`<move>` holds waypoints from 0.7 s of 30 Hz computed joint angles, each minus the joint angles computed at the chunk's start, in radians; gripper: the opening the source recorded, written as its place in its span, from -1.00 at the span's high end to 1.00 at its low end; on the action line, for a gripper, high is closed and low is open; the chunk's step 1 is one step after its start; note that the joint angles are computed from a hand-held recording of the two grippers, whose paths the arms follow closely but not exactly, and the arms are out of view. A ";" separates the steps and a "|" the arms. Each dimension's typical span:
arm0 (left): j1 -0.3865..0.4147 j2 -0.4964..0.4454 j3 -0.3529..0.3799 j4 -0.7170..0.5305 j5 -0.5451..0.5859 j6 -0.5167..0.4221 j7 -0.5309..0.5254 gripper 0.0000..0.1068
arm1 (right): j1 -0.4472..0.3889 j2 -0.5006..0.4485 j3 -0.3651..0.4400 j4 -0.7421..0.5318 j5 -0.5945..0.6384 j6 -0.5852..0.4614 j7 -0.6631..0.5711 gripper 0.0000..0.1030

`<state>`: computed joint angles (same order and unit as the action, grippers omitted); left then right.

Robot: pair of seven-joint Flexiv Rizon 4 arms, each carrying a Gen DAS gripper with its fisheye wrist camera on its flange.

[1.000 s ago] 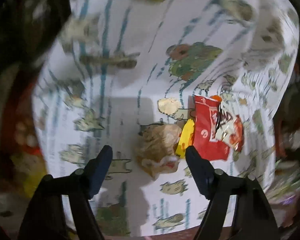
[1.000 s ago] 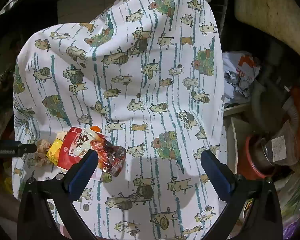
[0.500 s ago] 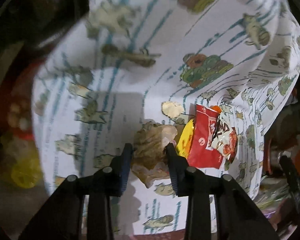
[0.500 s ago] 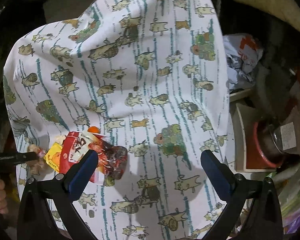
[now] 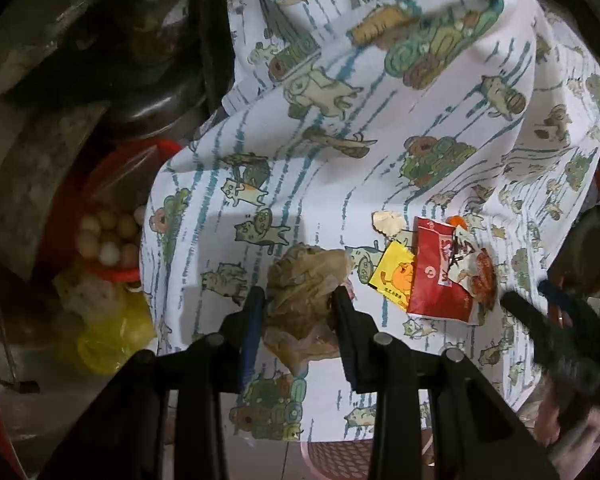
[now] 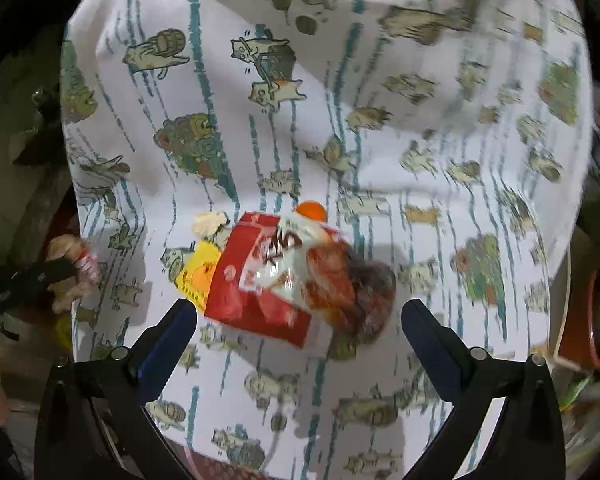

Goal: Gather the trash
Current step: 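Grasp the crumpled paper with the left gripper while the right gripper grasps the clear snack bag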

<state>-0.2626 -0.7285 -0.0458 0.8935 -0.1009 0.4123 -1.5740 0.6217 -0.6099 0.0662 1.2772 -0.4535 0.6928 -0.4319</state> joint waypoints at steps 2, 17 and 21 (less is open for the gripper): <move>0.002 0.002 0.001 0.001 0.000 0.007 0.000 0.39 | -0.026 -0.015 0.003 -0.015 0.009 0.028 -0.053 -1.00; 0.000 -0.025 -0.001 -0.035 0.003 -0.020 0.015 0.38 | -0.217 -0.063 0.121 0.058 0.355 0.287 -0.073 -0.40; -0.004 -0.018 -0.007 -0.029 0.001 -0.009 0.031 0.37 | -0.253 -0.078 0.213 0.019 0.458 0.260 -0.262 -0.40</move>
